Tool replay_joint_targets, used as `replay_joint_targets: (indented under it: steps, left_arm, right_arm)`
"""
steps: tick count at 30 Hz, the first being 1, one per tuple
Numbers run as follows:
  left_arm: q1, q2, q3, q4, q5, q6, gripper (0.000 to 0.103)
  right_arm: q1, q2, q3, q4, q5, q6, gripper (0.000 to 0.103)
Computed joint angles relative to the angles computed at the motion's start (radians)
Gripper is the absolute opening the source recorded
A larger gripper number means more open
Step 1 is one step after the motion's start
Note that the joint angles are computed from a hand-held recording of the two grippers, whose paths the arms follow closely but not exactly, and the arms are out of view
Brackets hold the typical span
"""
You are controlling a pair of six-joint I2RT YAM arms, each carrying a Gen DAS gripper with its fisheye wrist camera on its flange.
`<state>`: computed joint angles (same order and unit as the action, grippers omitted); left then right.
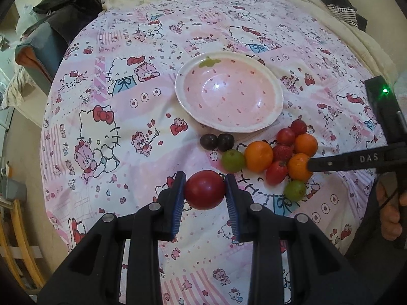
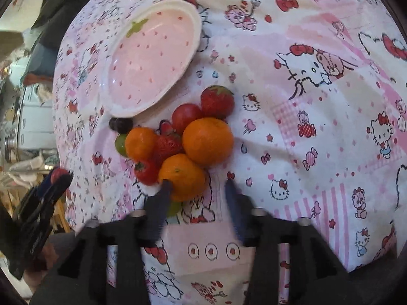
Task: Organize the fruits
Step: 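Lift the red tomato with the left tool while the right tool grasps an orange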
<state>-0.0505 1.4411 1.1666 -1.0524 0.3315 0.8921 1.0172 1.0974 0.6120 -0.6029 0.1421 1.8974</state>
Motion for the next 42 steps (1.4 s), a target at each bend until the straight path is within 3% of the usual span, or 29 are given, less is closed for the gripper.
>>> replay_joint_targets:
  steps: [6,13,17,21,26,33,42]
  left_arm:
    - [-0.005,0.008,0.017,-0.018,0.012,-0.009,0.027]
    - [-0.013,0.008,0.016,-0.010,0.015,-0.016,0.027]
    - [0.000,0.010,0.026,-0.008,0.031,-0.030,0.027]
    - [0.004,0.023,0.083,-0.021,0.080,-0.058,0.027]
    - [-0.041,0.048,0.163,0.028,0.123,-0.132,0.027]
    - [-0.175,0.142,0.226,0.145,0.035,-0.234,0.027]
    - [-0.295,0.317,0.234,0.322,-0.075,-0.343,0.027]
  right_arm:
    - [-0.032,0.053,-0.032,0.149,-0.045,-0.014,0.054]
    - [-0.075,0.151,0.019,0.116,-0.049,-0.058,0.045]
    - [-0.029,0.139,0.063,0.050,-0.006,-0.066,0.043]
    - [0.055,0.040,0.125,-0.063,0.133,-0.006,0.043]
    - [0.012,-0.048,0.235,-0.202,0.272,-0.100,0.043]
    - [-0.320,-0.073,0.229,-0.147,0.107,-0.421,0.043]
    - [-0.627,0.080,0.182,0.022,-0.103,-0.675,0.043]
